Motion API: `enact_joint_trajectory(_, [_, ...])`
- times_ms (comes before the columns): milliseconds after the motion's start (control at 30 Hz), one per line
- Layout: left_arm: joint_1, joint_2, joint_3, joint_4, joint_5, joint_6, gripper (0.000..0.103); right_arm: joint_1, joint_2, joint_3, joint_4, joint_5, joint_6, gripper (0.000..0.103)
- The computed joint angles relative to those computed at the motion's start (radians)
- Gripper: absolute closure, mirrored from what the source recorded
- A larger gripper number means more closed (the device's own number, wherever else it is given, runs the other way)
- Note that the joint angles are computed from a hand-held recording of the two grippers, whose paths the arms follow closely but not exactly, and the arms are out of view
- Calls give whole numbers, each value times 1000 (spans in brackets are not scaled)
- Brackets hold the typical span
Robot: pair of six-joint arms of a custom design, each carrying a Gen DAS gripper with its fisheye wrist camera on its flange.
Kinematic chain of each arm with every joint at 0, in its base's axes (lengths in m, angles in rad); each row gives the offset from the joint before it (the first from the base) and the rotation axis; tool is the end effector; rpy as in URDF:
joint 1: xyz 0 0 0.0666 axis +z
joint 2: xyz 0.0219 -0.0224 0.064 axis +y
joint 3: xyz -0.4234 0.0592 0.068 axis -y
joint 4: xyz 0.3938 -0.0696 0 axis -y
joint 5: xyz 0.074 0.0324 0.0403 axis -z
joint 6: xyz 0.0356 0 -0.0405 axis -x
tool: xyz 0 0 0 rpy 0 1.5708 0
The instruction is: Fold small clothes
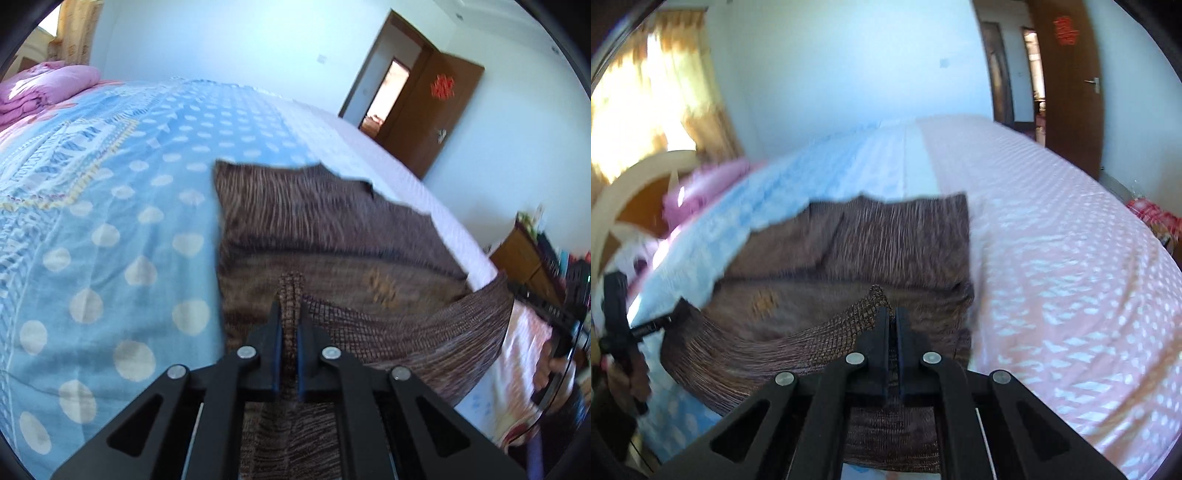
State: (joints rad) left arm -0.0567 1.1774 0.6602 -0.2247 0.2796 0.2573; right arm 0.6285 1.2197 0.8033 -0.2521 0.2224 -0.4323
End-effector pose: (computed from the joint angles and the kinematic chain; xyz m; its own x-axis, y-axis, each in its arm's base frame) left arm 0.3432 -0.0297 0.2797 -0.7179 -0.2042 -0.6655 0.0774 0.9266 -0.3679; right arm 0.3167 0.2200 0.3247 -0.6368 0.0423 -0.7698 -0.1835 0.9615 0.2046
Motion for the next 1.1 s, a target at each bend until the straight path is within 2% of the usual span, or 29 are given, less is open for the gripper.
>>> enact_joint_trajectory(200, [0,24,40,3,-32,24,97,38,29,54,-21,118,42,100])
enact_joint_trajectory(467, [32,101,122,-4,-43,94,97,32,82,124,-16,188,95,100])
enact_joint_trajectory(833, [24,241,284,-22,-119,84,97,-31,230,269,-4,187,173,100])
enact_joint_trajectory(1100, [16,382,435,-32,-172,91,97,-109,400,446,-20,167,212,100])
